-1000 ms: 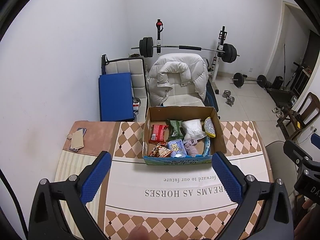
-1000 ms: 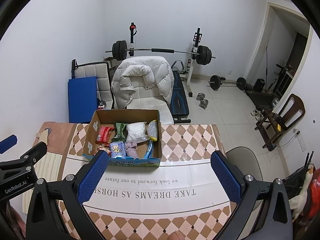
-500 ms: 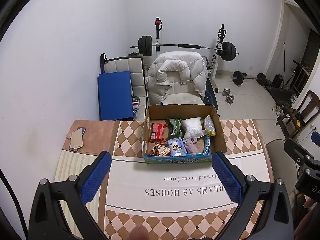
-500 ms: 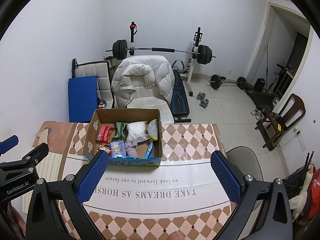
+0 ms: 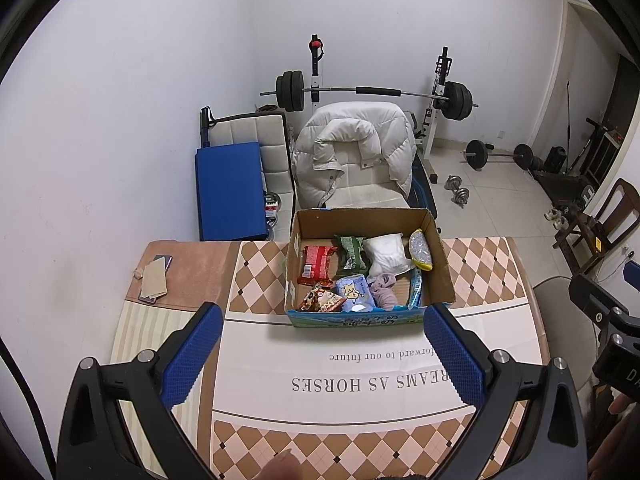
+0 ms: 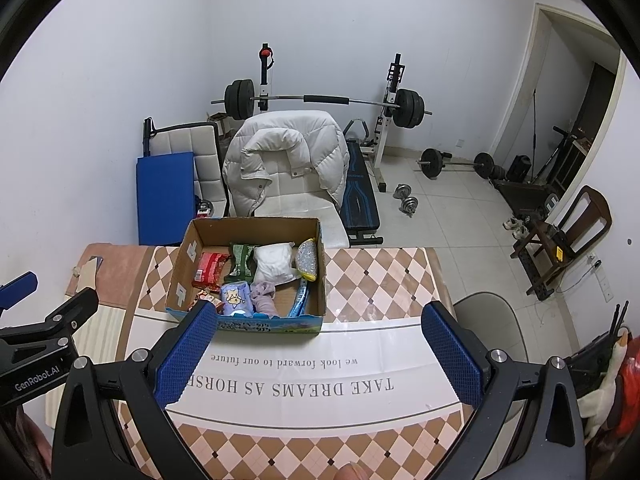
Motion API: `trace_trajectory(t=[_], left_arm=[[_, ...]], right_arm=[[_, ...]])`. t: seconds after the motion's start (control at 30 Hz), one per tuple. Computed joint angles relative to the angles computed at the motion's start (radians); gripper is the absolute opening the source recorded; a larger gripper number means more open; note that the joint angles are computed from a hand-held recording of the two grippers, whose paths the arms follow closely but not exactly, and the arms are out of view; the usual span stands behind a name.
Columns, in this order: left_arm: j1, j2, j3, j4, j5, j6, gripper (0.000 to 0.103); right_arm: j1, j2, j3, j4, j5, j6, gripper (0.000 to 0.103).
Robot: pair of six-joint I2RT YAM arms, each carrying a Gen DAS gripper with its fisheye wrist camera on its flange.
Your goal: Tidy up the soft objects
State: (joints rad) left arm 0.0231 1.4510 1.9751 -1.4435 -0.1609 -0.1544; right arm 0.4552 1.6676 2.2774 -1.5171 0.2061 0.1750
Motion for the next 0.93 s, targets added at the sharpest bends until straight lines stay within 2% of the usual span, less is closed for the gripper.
trace_trajectory(t=[0.73, 0.93], left_arm=[[0.003, -0.007, -0.022, 0.007, 0.014, 0.009, 0.103], [0.004, -0.028, -0.058, 0.039, 0.020, 0.007, 0.103]], right_arm=[[0.010, 0.004, -0.022, 0.025, 0.002, 0.002, 0.103], [0.011, 0.006, -0.019, 0.024, 0.003, 0.003, 0.103]])
